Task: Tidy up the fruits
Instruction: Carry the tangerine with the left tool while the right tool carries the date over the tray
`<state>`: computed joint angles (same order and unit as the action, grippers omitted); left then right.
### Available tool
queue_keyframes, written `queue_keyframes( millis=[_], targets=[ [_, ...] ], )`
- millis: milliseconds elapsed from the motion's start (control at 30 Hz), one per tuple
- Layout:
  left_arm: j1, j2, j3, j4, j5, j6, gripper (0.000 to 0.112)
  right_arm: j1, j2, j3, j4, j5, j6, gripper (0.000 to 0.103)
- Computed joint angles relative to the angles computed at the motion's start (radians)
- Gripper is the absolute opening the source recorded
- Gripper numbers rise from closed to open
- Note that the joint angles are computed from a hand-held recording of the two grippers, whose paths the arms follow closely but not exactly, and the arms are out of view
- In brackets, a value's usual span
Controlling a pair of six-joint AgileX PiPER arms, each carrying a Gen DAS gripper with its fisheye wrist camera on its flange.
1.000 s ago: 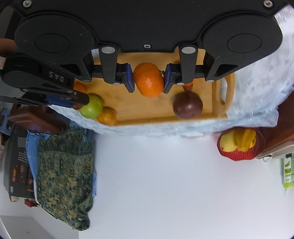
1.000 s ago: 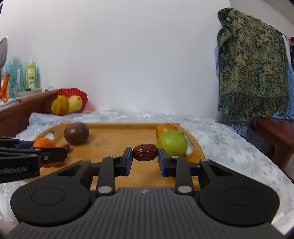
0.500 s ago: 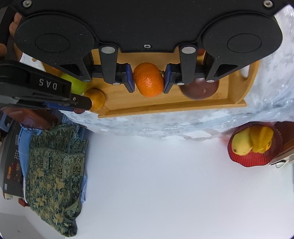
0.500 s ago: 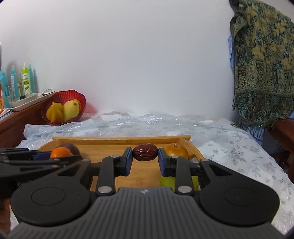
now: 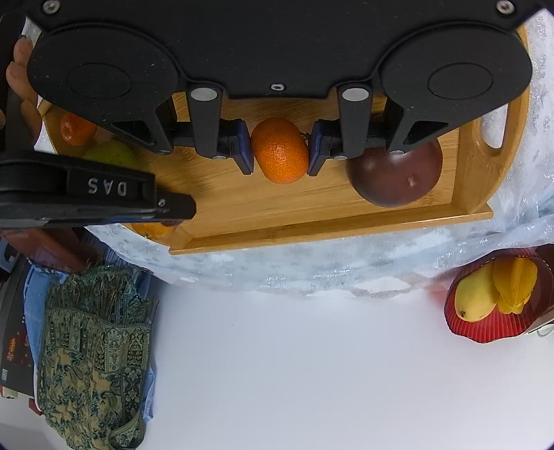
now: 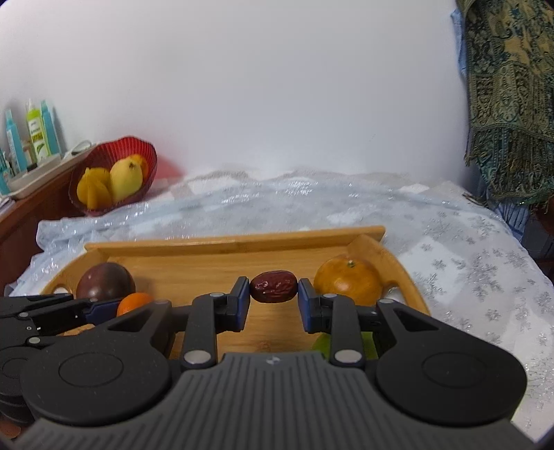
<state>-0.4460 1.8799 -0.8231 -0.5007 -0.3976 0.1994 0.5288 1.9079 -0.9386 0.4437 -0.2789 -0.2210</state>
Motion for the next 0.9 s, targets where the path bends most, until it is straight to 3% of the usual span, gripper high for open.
queue_keyframes(
  millis=[333, 467, 767, 900],
  targets=[
    [0.002, 0.011, 0.005, -0.007, 0.001, 0.0, 0.031, 0.019, 0.004, -0.01, 0.044, 0.015, -0.071, 0.034],
    [0.015, 0.013, -0.014, -0.017, 0.042, -0.002, 0.031, 0.018, -0.005, -0.01, -0.079, 0.027, 0.055, 0.034],
    [0.023, 0.017, -0.019, -0.027, 0.05, 0.005, 0.031, 0.044, 0.021, -0.048, 0.196, 0.044, -0.216, 0.034],
    [0.022, 0.016, -0.019, -0.029, 0.052, 0.002, 0.031, 0.046, 0.024, -0.054, 0.208, 0.049, -0.23, 0.034]
  ],
)
